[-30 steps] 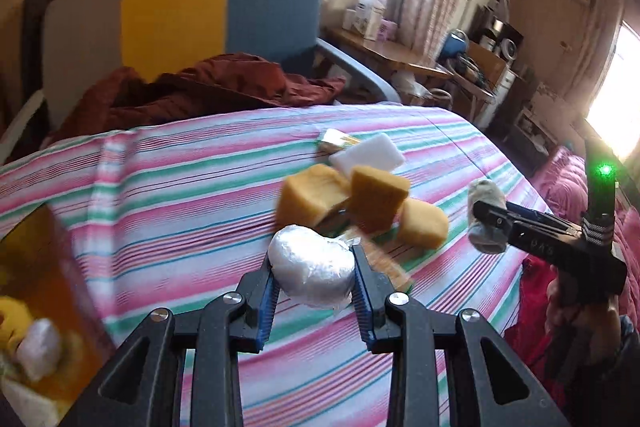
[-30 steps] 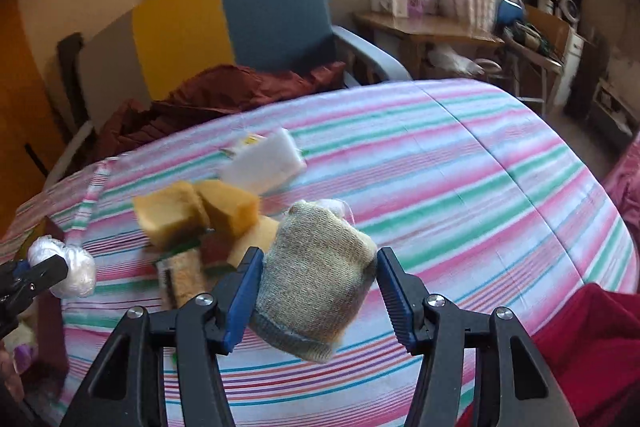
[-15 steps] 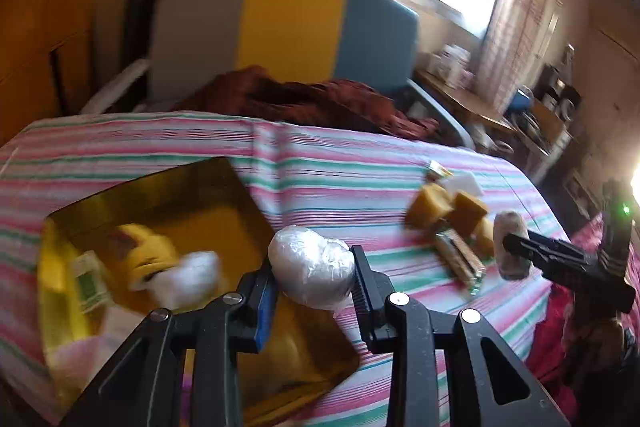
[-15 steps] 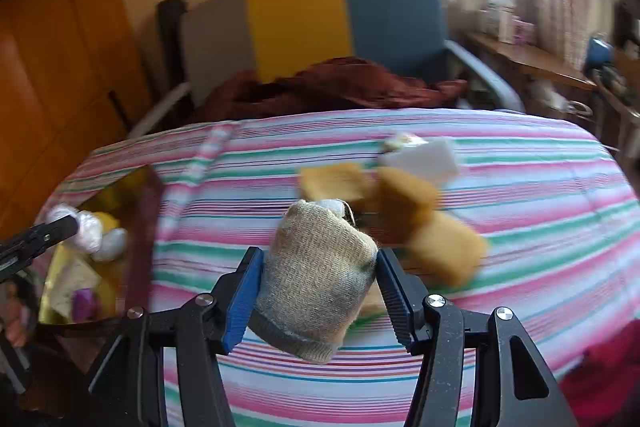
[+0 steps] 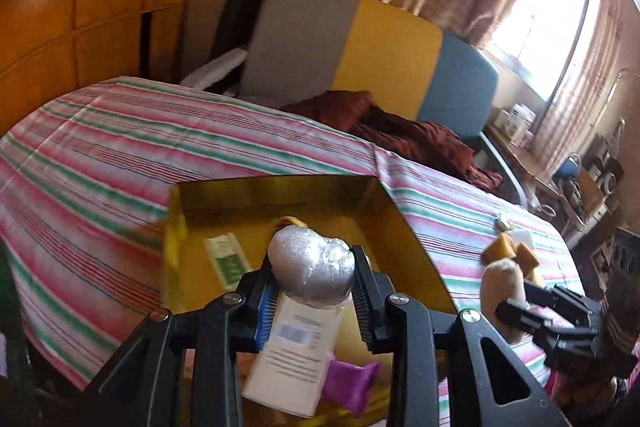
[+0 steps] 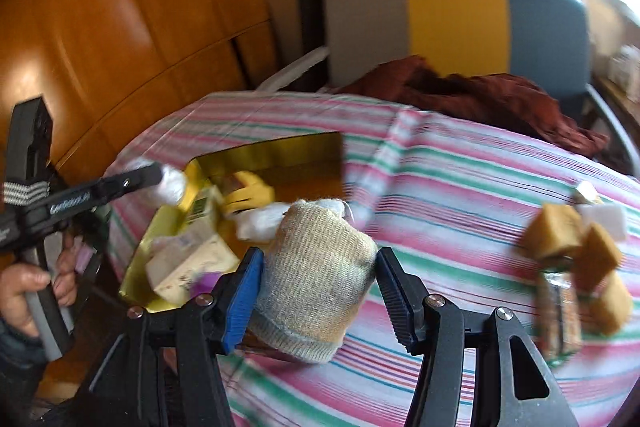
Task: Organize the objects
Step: 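Carry the ball and sock into the gold tray and open both grippers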
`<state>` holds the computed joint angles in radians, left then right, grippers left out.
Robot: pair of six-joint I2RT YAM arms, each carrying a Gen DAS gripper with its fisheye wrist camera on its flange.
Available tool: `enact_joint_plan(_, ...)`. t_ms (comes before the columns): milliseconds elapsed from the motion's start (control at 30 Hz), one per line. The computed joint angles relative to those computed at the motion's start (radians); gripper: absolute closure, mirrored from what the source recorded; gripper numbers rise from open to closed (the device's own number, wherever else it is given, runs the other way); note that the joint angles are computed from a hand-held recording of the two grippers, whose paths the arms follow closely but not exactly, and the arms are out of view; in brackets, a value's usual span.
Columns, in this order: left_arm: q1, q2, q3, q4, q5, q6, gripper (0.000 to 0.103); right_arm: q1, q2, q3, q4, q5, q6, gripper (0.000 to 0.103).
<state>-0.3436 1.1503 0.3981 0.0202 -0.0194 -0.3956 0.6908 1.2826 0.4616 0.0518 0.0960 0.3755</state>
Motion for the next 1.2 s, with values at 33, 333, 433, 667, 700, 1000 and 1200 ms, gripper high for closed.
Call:
enact_joint_plan(33, 0.016, -0.004, -0.001, -0.002, 0.007, 0.006, 0.070, 0.020, 0.038, 0.019, 0.013, 0.001, 0.003, 0.045)
enact_joint_plan(333, 0.153, 0.071, 0.059, 0.014, 0.064, 0.089, 0.070, 0.085, 0.240, 0.154, 0.025, -0.001, -0.007, 0.045)
enact_joint_plan(433, 0.179, 0.136, 0.105, 0.022, 0.086, 0.103, 0.070, 0.089, 0.282, 0.186, 0.020, -0.005, -0.013, 0.045)
enact_joint_plan(667, 0.202, 0.286, 0.214, 0.043, 0.099, 0.105, 0.068, 0.092, 0.371, 0.235, 0.019, -0.011, -0.007, 0.045)
enact_joint_plan(700, 0.202, 0.313, 0.235, 0.045, 0.101, 0.109, 0.067, 0.092, 0.384, 0.241, 0.020, -0.012, -0.007, 0.045)
enact_joint_plan(1000, 0.232, 0.385, 0.263, 0.036, 0.153, 0.041, 0.049, 0.087, 0.486, 0.272, 0.081, -0.107, 0.005, 0.042)
enact_joint_plan(1200, 0.192, 0.228, 0.142, 0.043, 0.085, 0.036, 0.049, 0.101, 0.466, 0.241, 0.095, -0.098, 0.028, 0.038)
